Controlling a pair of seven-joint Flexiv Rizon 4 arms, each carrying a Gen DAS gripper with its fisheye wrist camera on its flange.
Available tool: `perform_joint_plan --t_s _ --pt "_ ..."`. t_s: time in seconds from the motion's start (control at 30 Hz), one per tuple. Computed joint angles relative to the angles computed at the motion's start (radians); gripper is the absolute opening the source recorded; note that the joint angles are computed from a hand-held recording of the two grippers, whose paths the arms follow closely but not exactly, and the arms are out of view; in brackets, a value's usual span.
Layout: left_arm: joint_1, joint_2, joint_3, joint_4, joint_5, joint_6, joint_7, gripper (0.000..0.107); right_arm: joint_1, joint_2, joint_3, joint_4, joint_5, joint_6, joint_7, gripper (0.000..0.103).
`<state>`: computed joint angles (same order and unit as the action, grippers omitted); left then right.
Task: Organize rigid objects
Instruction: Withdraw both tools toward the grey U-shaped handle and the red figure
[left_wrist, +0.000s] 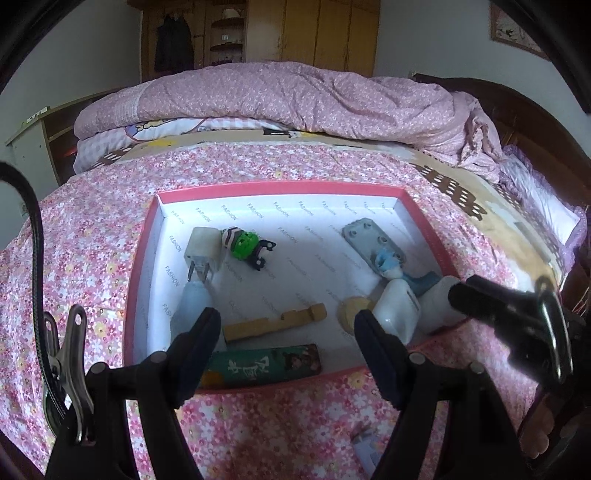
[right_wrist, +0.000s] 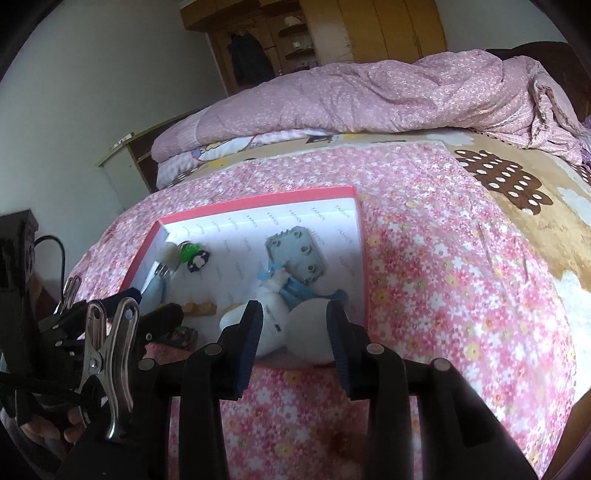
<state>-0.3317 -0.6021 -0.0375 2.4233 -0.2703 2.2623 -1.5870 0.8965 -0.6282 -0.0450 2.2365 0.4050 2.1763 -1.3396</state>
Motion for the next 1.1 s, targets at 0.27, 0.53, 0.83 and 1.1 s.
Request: perform_joint_plan --t_s 0.27,0.53,0.83,1.1 --pt "-0.013 0.032 -0.001 0.031 0.001 0.012 0.001 0.079 0.041 0.030 0.014 0.068 0.021 0.034 -0.057 0.037" --pt "-0.021 0.041 -0.007 0.088 0.018 0.045 -0.024 0.079 0.127 0.024 0.008 0.133 0.154 0.086 -0.097 0.037" --pt "-0.032 0.016 -0.018 0.142 0.044 0.087 -0.069 0.079 0.143 0.009 0.055 0.180 0.249 0.150 -0.098 0.037" --pt "-0.016 -0.013 -0.032 0.172 0.089 0.103 -0.114 0.079 0.102 -0.032 0.107 0.192 0.255 0.186 -0.048 0.037"
